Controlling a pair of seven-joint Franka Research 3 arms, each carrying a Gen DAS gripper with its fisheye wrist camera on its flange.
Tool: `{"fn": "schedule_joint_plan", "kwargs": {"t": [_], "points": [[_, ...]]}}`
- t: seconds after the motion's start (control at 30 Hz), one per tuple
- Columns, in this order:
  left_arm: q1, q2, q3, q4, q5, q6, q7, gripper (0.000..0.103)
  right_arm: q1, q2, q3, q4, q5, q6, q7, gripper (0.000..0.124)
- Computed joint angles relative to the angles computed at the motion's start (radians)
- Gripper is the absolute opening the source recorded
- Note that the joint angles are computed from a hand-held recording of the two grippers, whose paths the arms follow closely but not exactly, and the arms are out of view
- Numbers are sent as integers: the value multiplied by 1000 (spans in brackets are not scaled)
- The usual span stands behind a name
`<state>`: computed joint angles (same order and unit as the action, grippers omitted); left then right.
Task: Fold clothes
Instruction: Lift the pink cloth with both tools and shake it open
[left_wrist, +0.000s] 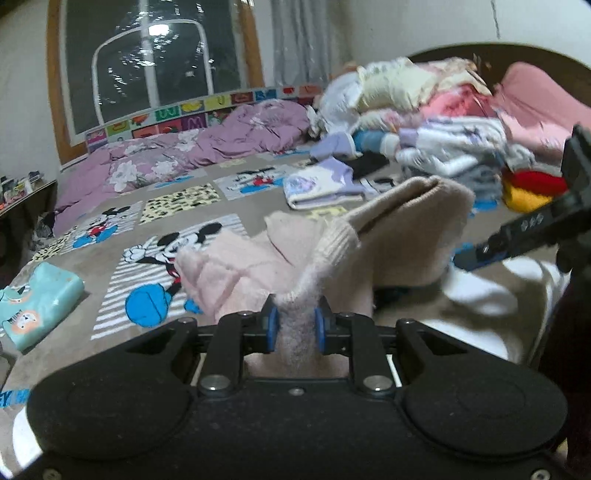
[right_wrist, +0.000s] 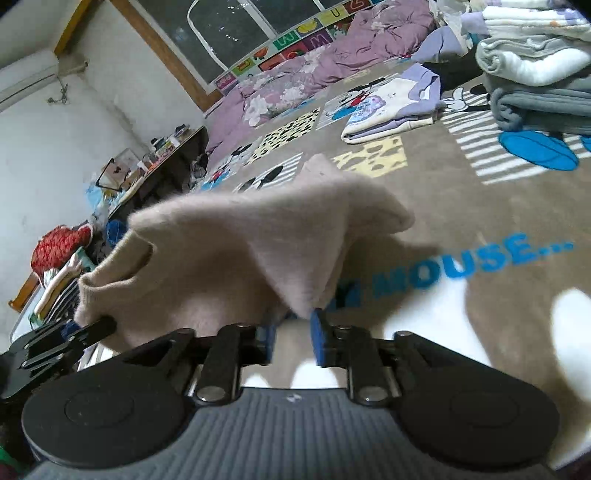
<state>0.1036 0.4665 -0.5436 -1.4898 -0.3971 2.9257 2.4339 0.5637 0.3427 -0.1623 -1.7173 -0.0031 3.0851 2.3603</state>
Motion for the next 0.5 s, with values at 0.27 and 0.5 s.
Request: {"fn": "schedule_joint_plan", "kwargs": {"t": [0.27, 0.5], "points": [[-3, -96, 18, -136, 4, -54, 113, 18, 292, -129, -324, -197, -167, 138, 243, 35], [-40, -169, 78, -185, -41, -187, 238, 58, 503, -136, -547, -226, -132, 177, 234, 39]]}}
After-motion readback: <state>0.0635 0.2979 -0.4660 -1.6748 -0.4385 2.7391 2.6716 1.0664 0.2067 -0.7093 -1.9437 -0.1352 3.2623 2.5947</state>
